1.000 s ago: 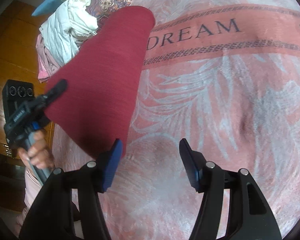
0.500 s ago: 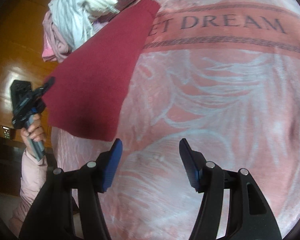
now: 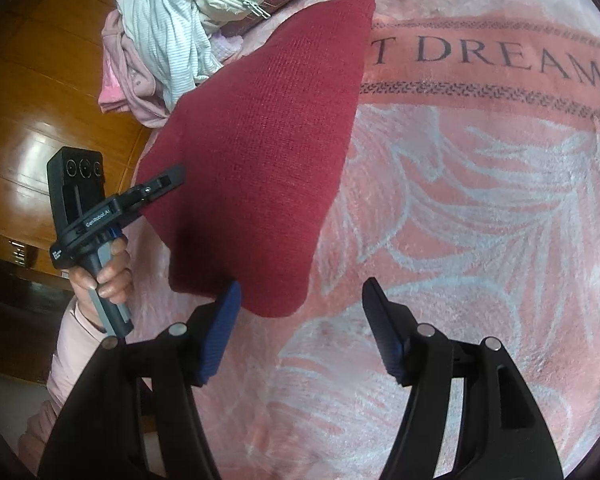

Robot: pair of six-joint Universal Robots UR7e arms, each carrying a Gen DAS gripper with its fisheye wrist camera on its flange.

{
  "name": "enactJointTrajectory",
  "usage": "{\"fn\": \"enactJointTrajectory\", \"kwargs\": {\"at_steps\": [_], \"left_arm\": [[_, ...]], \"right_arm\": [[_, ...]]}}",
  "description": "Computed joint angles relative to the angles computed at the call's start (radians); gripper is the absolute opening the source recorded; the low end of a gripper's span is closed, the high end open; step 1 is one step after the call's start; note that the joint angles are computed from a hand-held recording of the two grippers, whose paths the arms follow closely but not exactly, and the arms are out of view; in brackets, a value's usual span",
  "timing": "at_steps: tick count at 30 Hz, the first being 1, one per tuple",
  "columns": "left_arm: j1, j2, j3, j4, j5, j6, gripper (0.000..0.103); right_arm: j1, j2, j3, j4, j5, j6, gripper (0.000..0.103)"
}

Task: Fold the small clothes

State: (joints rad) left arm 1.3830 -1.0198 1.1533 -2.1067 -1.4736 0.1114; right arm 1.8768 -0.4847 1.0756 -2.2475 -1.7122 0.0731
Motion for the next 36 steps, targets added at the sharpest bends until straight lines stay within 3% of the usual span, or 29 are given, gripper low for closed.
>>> {"fn": "enactJointTrajectory", "kwargs": {"at_steps": [4,10,13,17,21,24,26,29,31,33,34,35,36], "left_arm": [[0.005,-0.017,-0.007,-0.006,-0.025,0.005,0.013],[-0.02,-0.035,-0.021,-0.03,-0.106,0.056,0.013],[-0.045,-0.023,-0.028,0.027,0.045,0.112,0.013],[0.009,0.008,-0.036,0.12,0.107,0.06,0.014],[0.038,0.005,-0.032,0.109,0.071,0.041,0.026],[0.037,-0.023,-0.004,0.061,0.064,0.022,0.045],[0.05,-0.042,0.012,0.054,0.001,-0.011,0.069],[0.065,-0.057,0.037,0.059,-0.063,-0.049,0.072],[0.064,-0.059,0.06,0.049,-0.055,-0.052,0.07],[0.057,-0.059,0.076,0.044,-0.034,-0.015,0.044],[0.052,-0.054,0.072,0.056,-0.019,-0.003,0.022],[0.05,-0.05,0.067,0.063,-0.007,0.008,0.016],[0.049,-0.055,0.069,0.062,-0.011,0.009,0.015]], "right_arm": [[-0.008,0.007,-0.009,0.0,0.068,0.002,0.063],[0.023,0.076,-0.105,0.047,-0.008,-0.026,0.062],[0.026,0.101,-0.133,0.085,-0.047,-0.001,0.061],[0.021,0.145,-0.173,0.156,-0.1,0.03,0.058],[0.022,0.142,-0.175,0.148,-0.078,-0.006,0.058],[0.017,0.11,-0.14,0.116,-0.027,-0.034,0.059],[0.014,0.092,-0.121,0.092,-0.003,-0.051,0.065],[0.006,0.097,-0.129,0.094,0.015,-0.035,0.064],[0.0,0.105,-0.134,0.108,0.013,-0.03,0.059],[-0.005,0.127,-0.163,0.144,0.029,-0.023,0.043],[-0.004,0.131,-0.168,0.148,0.028,-0.021,0.03],[-0.001,0.136,-0.175,0.147,0.022,-0.026,0.021],[0.005,0.135,-0.176,0.142,0.016,-0.047,0.02]]}}
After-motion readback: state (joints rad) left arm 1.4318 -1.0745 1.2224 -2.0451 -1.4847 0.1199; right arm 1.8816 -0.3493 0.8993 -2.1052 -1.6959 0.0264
